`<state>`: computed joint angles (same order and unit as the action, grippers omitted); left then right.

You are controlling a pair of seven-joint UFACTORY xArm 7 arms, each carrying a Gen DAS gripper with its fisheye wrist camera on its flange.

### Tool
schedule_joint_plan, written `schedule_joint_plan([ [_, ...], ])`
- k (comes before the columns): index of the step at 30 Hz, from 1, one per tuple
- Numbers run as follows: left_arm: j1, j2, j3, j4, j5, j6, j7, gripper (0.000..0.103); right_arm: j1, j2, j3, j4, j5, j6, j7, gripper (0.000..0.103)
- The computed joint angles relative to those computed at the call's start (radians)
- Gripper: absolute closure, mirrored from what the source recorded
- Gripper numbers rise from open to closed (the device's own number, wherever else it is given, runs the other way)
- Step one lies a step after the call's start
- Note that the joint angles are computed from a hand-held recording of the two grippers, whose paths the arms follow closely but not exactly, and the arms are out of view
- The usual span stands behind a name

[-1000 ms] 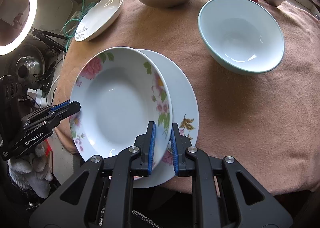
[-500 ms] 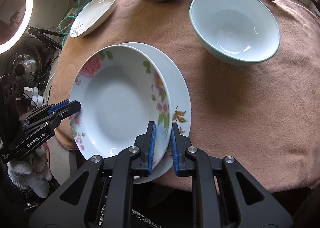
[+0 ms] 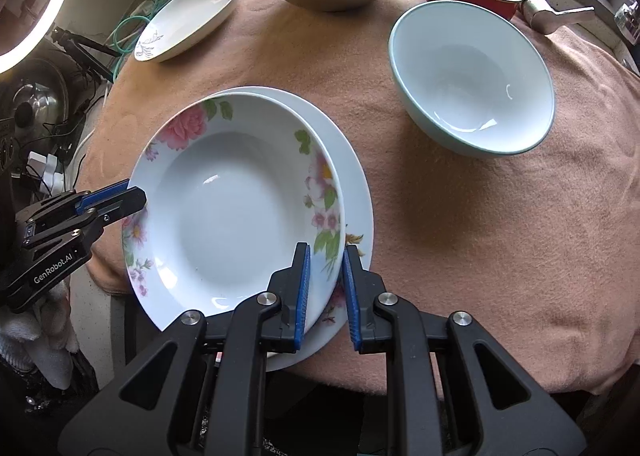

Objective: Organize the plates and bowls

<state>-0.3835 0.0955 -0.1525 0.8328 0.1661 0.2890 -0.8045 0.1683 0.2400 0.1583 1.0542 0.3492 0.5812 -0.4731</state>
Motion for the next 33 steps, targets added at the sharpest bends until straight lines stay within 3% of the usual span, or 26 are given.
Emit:
schedule_joint_plan([
  [11,0.015,-0.028,0.003,-0.033,-0.023,-0.027,0.015,0.087,-0.007,-0.028,0.004,0.001,0.029,-0.042,-0.021,0.084],
  [16,0.036,-0.066,0.007,-0.066,-0.023,-0.048,0.009,0.087,-0.010,-0.037,0.017,0.014,0.080,-0.056,-0.069,0.065],
  [25,0.107,-0.125,0.023,-0.112,-0.006,-0.085,0.005,0.087,0.028,-0.018,0.045,0.070,0.129,-0.093,-0.116,0.064],
  [31,0.173,-0.125,0.053,-0.117,-0.021,-0.120,0.061,0.087,0.049,0.033,0.070,0.173,0.153,-0.050,-0.121,0.064],
  [33,0.190,-0.113,0.068,-0.106,-0.068,-0.134,0.126,0.087,0.070,0.061,0.065,0.217,0.125,-0.042,-0.081,0.064],
])
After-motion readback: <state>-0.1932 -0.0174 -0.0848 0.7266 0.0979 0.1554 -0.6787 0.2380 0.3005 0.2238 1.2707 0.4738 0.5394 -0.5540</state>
